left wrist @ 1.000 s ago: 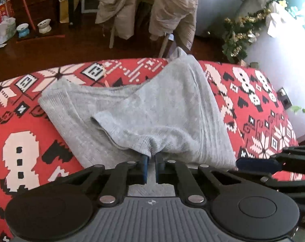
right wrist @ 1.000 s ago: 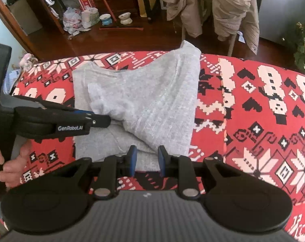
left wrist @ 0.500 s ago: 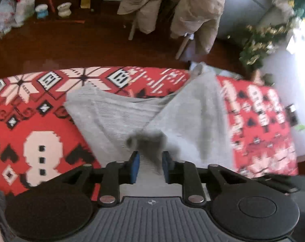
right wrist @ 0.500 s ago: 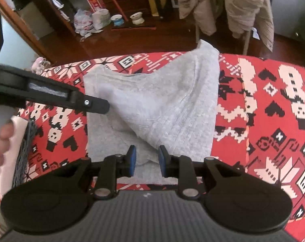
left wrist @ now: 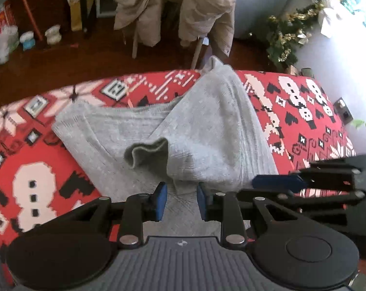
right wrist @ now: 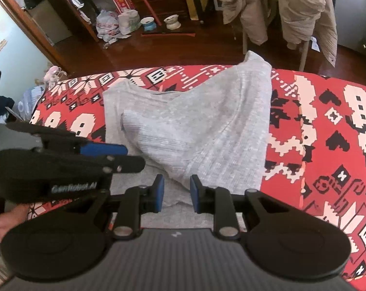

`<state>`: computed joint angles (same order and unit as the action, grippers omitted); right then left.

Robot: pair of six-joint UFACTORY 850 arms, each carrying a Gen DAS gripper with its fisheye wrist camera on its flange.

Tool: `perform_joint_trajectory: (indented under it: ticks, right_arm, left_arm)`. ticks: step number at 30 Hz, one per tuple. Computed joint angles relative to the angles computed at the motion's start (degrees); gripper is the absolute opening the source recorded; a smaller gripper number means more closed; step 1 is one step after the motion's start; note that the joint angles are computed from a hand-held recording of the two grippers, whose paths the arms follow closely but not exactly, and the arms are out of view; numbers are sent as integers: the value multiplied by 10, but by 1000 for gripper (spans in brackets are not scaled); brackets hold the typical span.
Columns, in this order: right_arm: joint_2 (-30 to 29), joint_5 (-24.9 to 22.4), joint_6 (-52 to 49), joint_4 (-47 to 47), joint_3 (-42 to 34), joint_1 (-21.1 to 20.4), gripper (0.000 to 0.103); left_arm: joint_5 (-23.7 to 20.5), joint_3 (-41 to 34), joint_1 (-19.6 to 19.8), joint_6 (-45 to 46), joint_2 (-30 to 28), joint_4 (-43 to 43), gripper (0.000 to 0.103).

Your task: Fold clothes

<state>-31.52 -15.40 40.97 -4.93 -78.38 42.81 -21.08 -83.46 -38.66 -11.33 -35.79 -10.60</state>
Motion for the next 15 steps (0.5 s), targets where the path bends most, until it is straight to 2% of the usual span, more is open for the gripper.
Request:
perform_joint_trajectory:
  ticks: [1, 3, 4, 6, 11, 15]
  right_arm:
    - [0, -2, 2, -2, 1, 0, 26]
    - [2, -6, 5, -5, 2, -1, 26]
    - [2, -8, 7, -9, 3, -1, 26]
    - [4, -12, 13, -16, 5, -1, 26]
    - [10, -14, 29, -31, 8, -1, 26]
    - [14, -15, 33, -35, 12, 0, 26]
  left_arm:
    - [-2, -4, 1, -1, -4, -5, 21]
    - [-8, -10, 5, 11, -11, -30, 4]
    - [-10, -12, 6, 20, -13, -44, 1]
    - [-3, 0, 4, 21, -2, -53, 1]
    - [8, 46, -10, -84, 51, 19, 1]
    - [4, 78, -13, -110, 77, -13, 1]
